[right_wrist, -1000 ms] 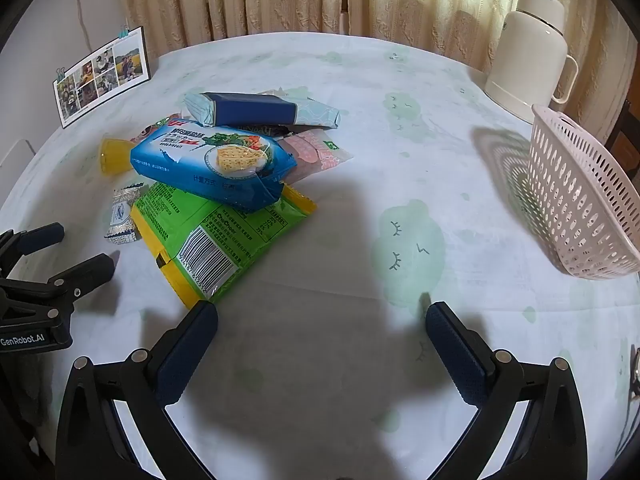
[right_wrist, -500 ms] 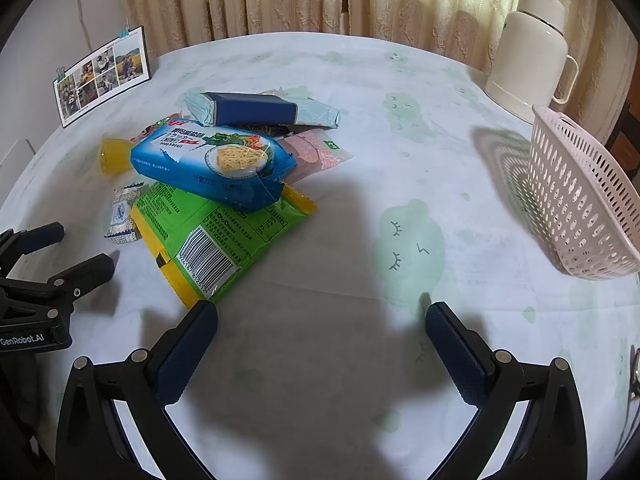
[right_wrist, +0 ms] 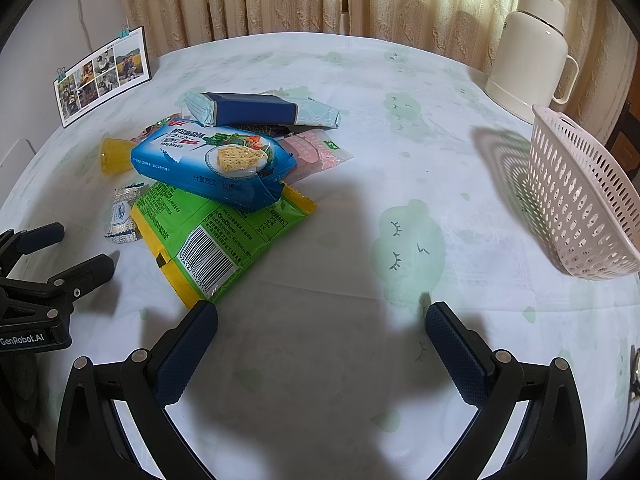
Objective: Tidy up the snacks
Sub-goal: 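Move both tools toward the snack pile on the table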
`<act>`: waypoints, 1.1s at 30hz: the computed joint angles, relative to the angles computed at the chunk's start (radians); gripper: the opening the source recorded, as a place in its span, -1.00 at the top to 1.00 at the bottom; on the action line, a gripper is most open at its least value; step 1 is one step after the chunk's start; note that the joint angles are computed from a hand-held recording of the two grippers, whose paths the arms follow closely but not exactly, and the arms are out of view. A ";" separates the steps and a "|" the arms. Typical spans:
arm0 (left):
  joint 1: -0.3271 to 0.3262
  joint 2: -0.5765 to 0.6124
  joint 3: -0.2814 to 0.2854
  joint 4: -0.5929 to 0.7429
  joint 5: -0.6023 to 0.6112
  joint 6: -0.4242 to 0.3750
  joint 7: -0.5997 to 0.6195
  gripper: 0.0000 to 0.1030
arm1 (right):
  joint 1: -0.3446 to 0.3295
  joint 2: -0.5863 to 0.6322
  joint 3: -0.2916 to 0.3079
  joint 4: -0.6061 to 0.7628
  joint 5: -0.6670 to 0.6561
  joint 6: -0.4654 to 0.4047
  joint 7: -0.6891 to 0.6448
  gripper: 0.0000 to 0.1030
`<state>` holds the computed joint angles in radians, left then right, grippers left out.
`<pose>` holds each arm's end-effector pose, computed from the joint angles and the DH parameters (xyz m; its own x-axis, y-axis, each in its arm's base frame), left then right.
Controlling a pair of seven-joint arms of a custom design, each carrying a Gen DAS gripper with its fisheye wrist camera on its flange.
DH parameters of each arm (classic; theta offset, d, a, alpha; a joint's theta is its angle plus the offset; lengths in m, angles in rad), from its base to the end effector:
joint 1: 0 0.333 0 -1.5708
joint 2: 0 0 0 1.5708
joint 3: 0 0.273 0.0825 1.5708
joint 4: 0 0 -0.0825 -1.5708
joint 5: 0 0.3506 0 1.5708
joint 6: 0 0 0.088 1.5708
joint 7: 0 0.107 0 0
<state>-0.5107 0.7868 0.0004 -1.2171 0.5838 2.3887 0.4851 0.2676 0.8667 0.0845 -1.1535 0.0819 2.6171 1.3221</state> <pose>0.6365 -0.3508 0.3303 0.2182 -0.9759 0.0015 -0.8039 -0.1807 -0.5666 0.7081 0.2347 0.3309 0.4723 -0.8814 0.0032 -0.7221 -0.3890 -0.5720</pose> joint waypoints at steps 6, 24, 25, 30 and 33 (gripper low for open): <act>0.005 -0.005 -0.004 -0.009 -0.006 0.011 0.004 -0.99 | -0.005 -0.006 0.007 -0.008 0.007 0.002 -0.010 -1.00; 0.027 -0.068 0.000 -0.111 -0.006 0.092 -0.067 -0.99 | -0.065 -0.072 0.100 -0.088 0.164 0.050 -0.139 -1.00; 0.026 -0.068 0.001 -0.110 -0.004 0.089 -0.068 -0.99 | -0.066 -0.071 0.102 -0.088 0.170 0.051 -0.143 -1.00; 0.026 -0.074 0.001 -0.117 0.000 0.086 -0.076 -0.99 | -0.064 -0.066 0.097 -0.085 0.185 0.042 -0.150 -1.00; 0.022 -0.075 0.004 -0.115 0.010 0.075 -0.082 -0.99 | -0.066 -0.062 0.098 -0.080 0.194 0.038 -0.149 -1.00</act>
